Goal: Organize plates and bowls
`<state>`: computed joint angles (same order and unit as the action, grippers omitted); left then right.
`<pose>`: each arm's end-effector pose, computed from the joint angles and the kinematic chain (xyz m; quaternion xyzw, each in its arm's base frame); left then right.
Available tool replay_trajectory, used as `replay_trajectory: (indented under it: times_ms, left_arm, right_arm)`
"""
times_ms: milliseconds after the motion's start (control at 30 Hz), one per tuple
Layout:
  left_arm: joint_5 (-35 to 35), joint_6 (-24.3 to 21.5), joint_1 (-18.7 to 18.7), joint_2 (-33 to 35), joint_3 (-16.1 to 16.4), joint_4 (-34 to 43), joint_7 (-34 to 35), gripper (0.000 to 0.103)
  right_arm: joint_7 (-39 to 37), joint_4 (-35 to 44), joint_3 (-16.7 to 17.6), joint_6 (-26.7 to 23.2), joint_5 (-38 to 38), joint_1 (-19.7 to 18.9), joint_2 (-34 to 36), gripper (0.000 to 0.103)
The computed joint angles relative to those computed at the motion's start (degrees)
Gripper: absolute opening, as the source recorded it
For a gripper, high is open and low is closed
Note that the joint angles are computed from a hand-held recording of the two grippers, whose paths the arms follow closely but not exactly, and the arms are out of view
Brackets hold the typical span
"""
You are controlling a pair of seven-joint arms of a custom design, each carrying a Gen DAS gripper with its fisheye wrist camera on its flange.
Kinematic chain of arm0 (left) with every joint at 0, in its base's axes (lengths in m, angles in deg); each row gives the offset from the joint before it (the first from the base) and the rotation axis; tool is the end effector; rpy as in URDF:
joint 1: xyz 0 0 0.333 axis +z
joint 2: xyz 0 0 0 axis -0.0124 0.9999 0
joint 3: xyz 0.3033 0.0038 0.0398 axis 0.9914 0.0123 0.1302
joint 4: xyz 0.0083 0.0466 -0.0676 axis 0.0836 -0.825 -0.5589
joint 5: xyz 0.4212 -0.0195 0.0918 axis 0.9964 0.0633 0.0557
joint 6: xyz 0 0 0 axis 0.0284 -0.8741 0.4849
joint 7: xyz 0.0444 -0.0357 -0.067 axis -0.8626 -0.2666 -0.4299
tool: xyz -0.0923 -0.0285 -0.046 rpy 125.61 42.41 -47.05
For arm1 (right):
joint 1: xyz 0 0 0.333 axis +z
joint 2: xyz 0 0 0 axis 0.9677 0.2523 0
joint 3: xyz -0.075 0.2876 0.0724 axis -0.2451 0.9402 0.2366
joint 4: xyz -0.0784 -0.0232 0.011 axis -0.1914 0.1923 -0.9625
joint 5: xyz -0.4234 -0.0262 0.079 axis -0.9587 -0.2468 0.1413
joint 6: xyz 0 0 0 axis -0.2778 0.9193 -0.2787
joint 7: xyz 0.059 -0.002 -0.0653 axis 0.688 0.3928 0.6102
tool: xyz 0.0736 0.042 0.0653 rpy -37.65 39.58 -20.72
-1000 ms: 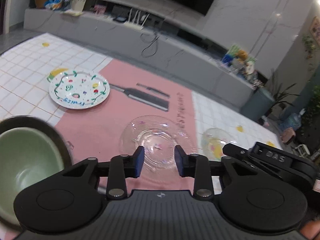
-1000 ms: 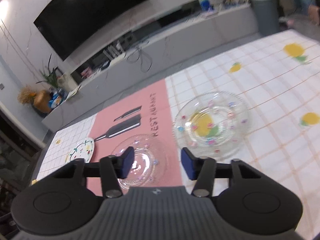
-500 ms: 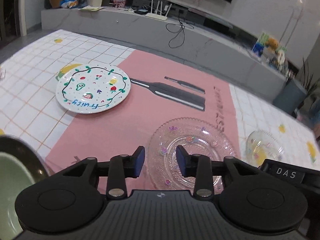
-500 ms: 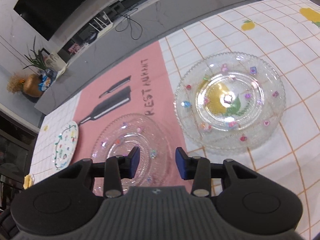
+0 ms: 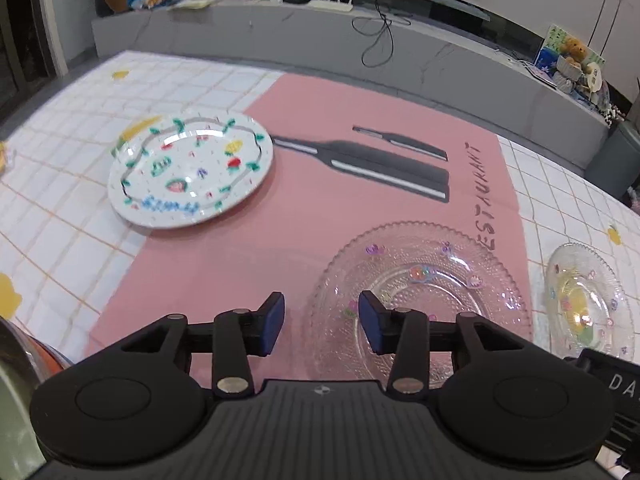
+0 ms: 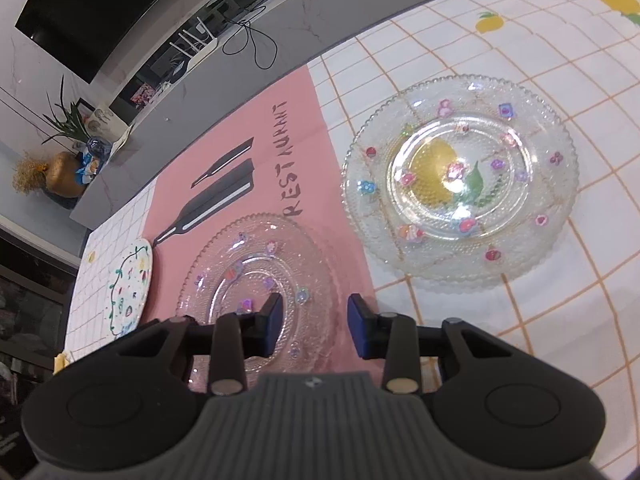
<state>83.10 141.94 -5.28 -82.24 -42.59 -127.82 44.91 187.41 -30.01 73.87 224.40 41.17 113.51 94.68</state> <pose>0.5601 -0.1498 0.3669 -0.7013 0.6448 -0.2430 0.1825 0.5571 0.3551 0.3211 -0.4558 0.8192 -0.0217 0.3473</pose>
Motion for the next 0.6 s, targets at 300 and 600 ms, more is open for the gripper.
replay_trajectory:
  times_ms: [300, 600]
  left_arm:
    - [-13.83, 1.22, -0.89, -0.7, -0.73, -1.48, 12.79, 0.031]
    - [-21.04, 4.92, -1.52, -1.47, -1.03, -3.86, 18.16, 0.03]
  right_arm:
    - [-2.67, -0.05, 3.73, -1.83, 3.95, -3.1, -0.3, 0.007]
    - [1.94, -0.33, 1.36, -3.57, -2.17, -1.66, -1.13, 0.013]
